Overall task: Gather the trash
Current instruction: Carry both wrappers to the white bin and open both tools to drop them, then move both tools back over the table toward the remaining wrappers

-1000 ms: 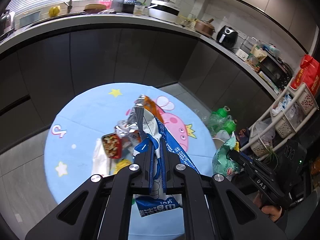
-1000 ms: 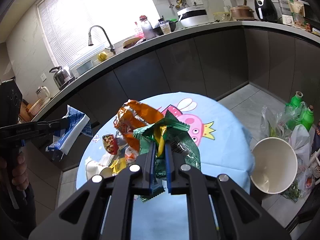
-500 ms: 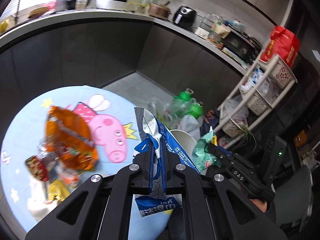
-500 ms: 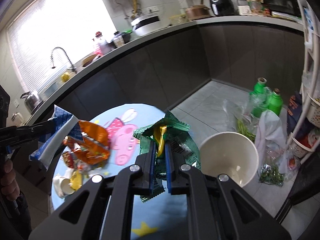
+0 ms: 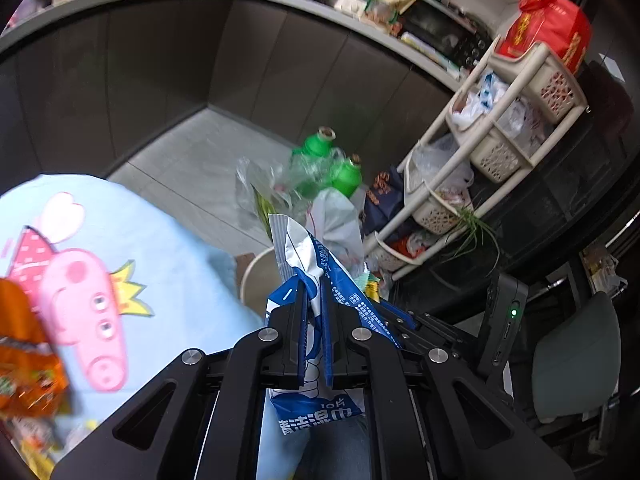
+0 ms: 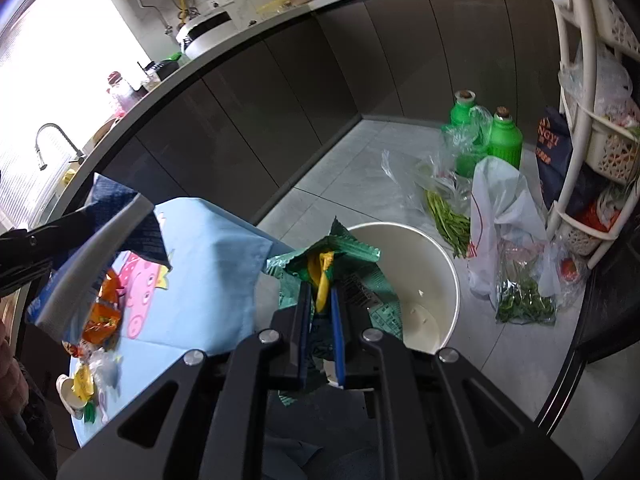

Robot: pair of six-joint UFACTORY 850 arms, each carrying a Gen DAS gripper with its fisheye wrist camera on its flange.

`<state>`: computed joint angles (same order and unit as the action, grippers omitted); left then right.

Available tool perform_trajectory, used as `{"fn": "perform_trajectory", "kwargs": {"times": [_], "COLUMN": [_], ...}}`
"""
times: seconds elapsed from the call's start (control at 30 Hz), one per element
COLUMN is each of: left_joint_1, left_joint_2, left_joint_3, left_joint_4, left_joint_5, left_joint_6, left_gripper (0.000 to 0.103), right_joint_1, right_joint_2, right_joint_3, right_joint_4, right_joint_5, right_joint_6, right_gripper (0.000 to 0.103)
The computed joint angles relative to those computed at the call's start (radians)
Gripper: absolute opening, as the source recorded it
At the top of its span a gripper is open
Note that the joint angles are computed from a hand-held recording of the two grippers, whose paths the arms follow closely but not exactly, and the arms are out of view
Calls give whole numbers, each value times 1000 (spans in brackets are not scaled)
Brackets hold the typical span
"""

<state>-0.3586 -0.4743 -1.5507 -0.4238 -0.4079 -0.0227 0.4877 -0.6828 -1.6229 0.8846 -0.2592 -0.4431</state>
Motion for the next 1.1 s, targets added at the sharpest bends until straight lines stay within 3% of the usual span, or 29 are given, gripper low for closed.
{"fn": "perform_trajectory", "kwargs": {"times": [0.27,0.33,0.4,0.43,0.47,0.5,0.57,0.63,0.67,0.77,0.97,1.1], "left_joint_1": [2,-2,-8,-13,-16,-19,-21,-24,-26,-32,-42,-49], "left_joint_2": [-212,-249,-269,-272,-272,-267,-260,-240,-232,-189,-105,-33], "left_joint_3": [-212,-250,-271,-272,-271,-264,-256,-229,-218,-166,-87,-21], "left_joint_4": [40,72,145,190,226,265,315,380,411,540,661,746], "left_joint_5": [-96,-101,-89,-76,-64,-47,-35,-6,3,34,39,37], "left_joint_6": [-15,-43,-100,-141,-176,-215,-273,-344,-377,-519,-643,-738], "left_gripper": [6,10,27,47,57,60,77,86,92,94,94,94], "right_joint_1": [-24,-25,-25,-23,-20,-17,-14,-14,-13,-12,3,22], "right_joint_2": [-126,-145,-158,-160,-158,-155,-141,-123,-114,-95,-54,-23], "right_joint_3": [-118,-135,-148,-149,-144,-137,-112,-85,-71,-50,-30,-24], "right_joint_4": [-119,-147,-198,-235,-277,-308,-330,-326,-321,-303,-273,-343], "right_joint_5": [-53,-53,-54,-46,-33,-23,2,26,38,45,41,38], "right_joint_6": [107,125,162,182,207,225,228,210,200,178,151,223], "right_gripper": [13,23,36,41,44,51,61,84,89,100,99,99]}}
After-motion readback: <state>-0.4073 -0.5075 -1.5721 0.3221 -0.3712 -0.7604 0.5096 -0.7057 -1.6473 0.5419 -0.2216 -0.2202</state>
